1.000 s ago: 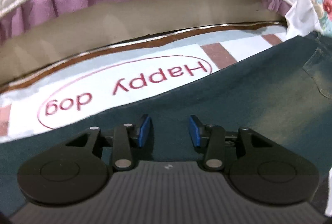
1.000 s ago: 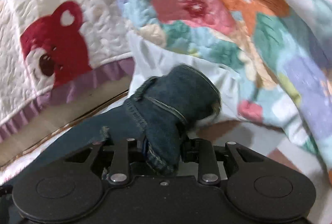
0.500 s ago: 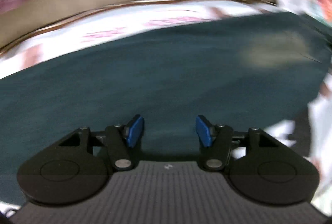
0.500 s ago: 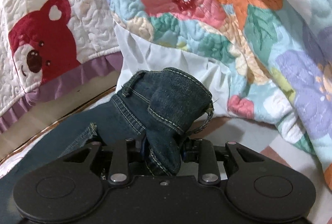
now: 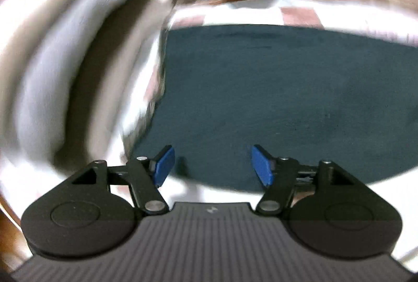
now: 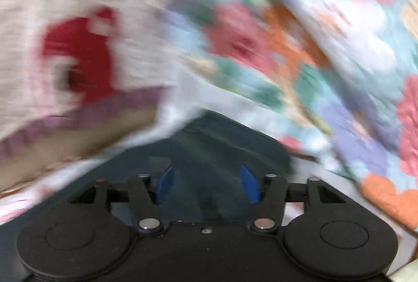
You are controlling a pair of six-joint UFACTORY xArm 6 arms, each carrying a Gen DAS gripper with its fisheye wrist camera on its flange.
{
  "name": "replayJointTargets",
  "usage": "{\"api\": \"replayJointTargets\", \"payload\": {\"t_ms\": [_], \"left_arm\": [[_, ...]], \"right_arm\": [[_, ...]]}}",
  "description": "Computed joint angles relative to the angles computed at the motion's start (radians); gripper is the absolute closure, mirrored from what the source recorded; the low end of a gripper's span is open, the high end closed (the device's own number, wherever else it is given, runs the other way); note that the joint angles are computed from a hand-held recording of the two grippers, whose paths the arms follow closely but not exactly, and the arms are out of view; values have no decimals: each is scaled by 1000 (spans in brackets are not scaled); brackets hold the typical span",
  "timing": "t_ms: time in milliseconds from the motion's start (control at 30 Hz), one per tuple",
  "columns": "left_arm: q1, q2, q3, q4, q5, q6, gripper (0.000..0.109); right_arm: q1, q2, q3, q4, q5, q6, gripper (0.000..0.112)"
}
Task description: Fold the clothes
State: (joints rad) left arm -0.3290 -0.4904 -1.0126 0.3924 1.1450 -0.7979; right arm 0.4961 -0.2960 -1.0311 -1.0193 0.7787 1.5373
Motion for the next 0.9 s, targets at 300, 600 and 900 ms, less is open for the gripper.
{"api": "replayJointTargets", "payload": {"t_ms": [300,600,900], "left_arm": [[49,-149,162,32,-142,-261,41],[49,-155,221,113,-190,-478,41],[46,-181,276,299,-129,-636,27]], "right_arm": [[255,466,-435,569,-267,-700,49],[445,677,-799,668,-10,-967,48],[471,821,-1020,644,256,-902,48]]}}
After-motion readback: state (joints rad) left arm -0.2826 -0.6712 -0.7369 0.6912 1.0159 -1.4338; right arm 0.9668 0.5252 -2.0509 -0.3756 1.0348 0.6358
